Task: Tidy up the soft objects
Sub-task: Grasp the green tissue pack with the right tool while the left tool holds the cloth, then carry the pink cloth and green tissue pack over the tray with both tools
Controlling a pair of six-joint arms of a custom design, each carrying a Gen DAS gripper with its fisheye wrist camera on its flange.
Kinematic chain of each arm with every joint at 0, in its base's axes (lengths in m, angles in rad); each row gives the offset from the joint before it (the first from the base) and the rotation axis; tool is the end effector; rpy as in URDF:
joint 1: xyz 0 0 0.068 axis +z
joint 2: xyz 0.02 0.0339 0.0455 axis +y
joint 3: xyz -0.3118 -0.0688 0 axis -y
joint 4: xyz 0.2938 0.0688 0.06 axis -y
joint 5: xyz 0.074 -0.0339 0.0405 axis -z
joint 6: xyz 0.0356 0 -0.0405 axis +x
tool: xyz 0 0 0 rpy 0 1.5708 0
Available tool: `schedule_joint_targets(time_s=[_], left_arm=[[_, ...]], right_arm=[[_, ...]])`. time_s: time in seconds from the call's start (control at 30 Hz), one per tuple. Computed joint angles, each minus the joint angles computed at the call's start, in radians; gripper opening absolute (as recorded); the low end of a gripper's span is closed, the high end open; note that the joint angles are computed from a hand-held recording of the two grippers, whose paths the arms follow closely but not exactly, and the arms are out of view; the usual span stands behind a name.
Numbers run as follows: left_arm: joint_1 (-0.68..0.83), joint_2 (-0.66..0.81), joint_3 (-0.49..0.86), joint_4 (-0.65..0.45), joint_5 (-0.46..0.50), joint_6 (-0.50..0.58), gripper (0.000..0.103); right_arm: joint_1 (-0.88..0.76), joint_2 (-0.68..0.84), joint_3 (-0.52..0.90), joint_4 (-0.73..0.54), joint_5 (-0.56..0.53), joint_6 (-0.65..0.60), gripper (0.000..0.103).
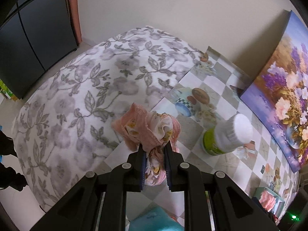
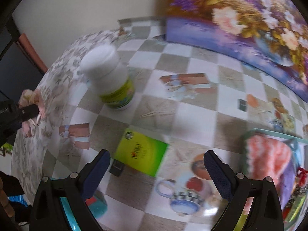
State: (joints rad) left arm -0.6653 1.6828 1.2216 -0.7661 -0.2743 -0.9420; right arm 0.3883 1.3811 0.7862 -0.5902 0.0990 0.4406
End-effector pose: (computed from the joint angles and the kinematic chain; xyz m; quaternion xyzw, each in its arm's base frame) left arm 0.3058 -0.2277 0.2444 -0.1577 0.9635 -0.0284 0.2145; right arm 0.2599 0.1025 0.2034 0.0351 0.9797 0.0326 0.1948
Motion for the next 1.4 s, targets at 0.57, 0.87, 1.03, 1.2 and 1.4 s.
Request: schedule_joint_targets(time_s=[0.57,0.87,1.03,1.2,1.4], left_arm=[[0.020,0.021,-0.018,0.035,0.058,0.014,0.018],[-0.005,0.005,0.007,0.013,0.044,0.019,0.018],[-0.047,-0.013,0.048,-0.024,0.000,0.021,0.018],[-0.102,-0.024,0.100,-0.062,-0.053,0.028,0.018],[-0.174,-0.019,0.158,-0.100,-0.091,0.017,0.018]], right_arm=[[0.035,0.137,-0.006,0.104,-0.013,0.038,0.076],[0.015,0.057,-0.003,0.053,-0.016,0.029,0.076],[-0.011,-0.027,0.013,-0.025,0.006,0.013,0.076],[-0.067,-0.126,0.026,-0.111,0.009,-0.017,0.076],[-0.150,-0.248,0.042,-0.219,0.020,-0.072,0.076]])
